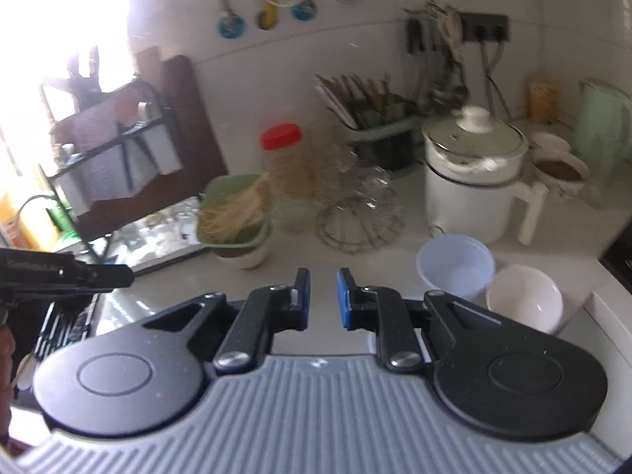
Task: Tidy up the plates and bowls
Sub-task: 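Move the left gripper to the light blue plastic bowl and straddle its rim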
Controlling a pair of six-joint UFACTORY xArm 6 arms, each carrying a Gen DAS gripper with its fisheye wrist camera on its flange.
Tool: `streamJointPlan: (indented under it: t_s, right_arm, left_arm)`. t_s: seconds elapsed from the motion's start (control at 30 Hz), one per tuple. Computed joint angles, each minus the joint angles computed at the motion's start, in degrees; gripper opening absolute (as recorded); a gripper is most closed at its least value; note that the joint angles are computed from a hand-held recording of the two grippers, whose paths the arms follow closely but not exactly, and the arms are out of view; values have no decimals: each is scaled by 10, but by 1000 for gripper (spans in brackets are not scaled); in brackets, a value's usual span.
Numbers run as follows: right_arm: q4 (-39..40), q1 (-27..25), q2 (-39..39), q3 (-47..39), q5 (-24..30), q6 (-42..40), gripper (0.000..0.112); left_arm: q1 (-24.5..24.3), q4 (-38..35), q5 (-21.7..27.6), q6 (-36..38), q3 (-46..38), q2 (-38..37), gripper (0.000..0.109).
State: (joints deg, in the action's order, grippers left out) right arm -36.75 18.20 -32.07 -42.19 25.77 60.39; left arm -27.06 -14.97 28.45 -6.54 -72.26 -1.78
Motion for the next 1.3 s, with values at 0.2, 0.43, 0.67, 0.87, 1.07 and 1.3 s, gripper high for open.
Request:
streamJointPlan:
  t_s: [0.2,0.43,0.67,0.87,1.07,1.3]
  right_arm:
    - [-6,-1,-15,15,45,35,18]
    - [148,-72,-14,61,-12,-114,21]
    - [309,-138,16,75,-55,-335,47]
    - [474,-172,72,64,-75,-520,47]
    - [541,-177,129,49,-72,-579,46]
    - [550,-178,173,34,-85,-587,41]
  left_arm:
    - [-13,-72,11,64,-43,63,40]
    - [-51,-58,1,87,-103,139,56]
    - [-82,29,-8,0,-207,247,67]
    - [-96,65,50,-55,-313,337,67]
    - [-103,68,120,-65,-411,415,62]
    - [-99,37,179,-83,-517,492,48]
